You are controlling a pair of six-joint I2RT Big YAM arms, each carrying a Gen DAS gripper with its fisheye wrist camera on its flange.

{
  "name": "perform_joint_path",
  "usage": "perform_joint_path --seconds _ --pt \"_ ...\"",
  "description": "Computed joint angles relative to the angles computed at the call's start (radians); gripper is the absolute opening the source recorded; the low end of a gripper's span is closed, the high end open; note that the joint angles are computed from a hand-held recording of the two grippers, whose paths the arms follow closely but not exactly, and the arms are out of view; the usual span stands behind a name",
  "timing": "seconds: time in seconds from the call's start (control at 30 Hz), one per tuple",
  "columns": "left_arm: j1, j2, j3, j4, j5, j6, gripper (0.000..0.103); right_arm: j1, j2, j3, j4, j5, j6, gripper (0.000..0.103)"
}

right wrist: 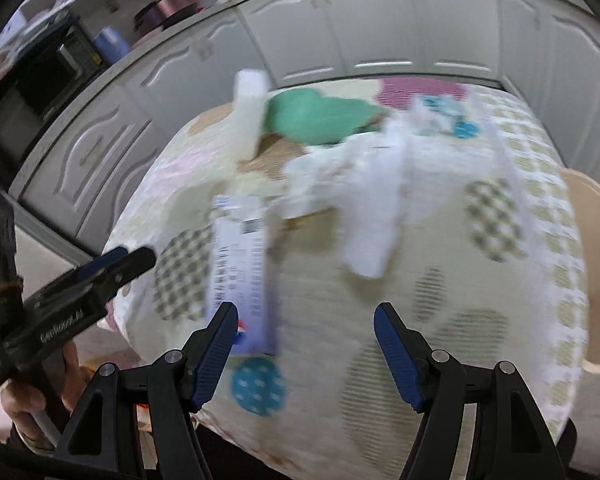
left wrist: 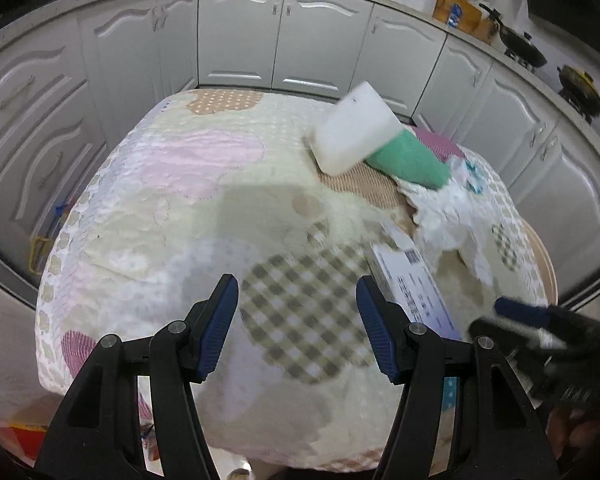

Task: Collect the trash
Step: 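Grasp the white foam block with the left tool while the right tool grasps the white medicine box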

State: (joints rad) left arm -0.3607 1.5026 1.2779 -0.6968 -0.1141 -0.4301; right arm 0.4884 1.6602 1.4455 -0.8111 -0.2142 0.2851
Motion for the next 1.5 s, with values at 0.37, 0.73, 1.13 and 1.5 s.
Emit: perform_joint_path --seconds 0.37,0.73,1.13,1.5 --pt "0.094 0.090 0.100 0.072 0.162 0.075 0.072 0.068 0.147 0.134 -0.007 0.090 -0.032 0.050" --pt "0.124 0.246 0.261 0.122 0.334 0.352 0.073 0.012 0.057 0.037 -0.066 0.040 -0.115 0.048" --pt "0.098 0.394 0.447 0.055 0.344 0.543 0.073 -0.013 0.044 0.011 -0.048 -0.001 -0.107 0.052" --pt "0.095 0.364 0.408 0.029 0.271 0.421 0.039 0.001 0.047 0.012 -0.039 0.028 -0.127 0.048"
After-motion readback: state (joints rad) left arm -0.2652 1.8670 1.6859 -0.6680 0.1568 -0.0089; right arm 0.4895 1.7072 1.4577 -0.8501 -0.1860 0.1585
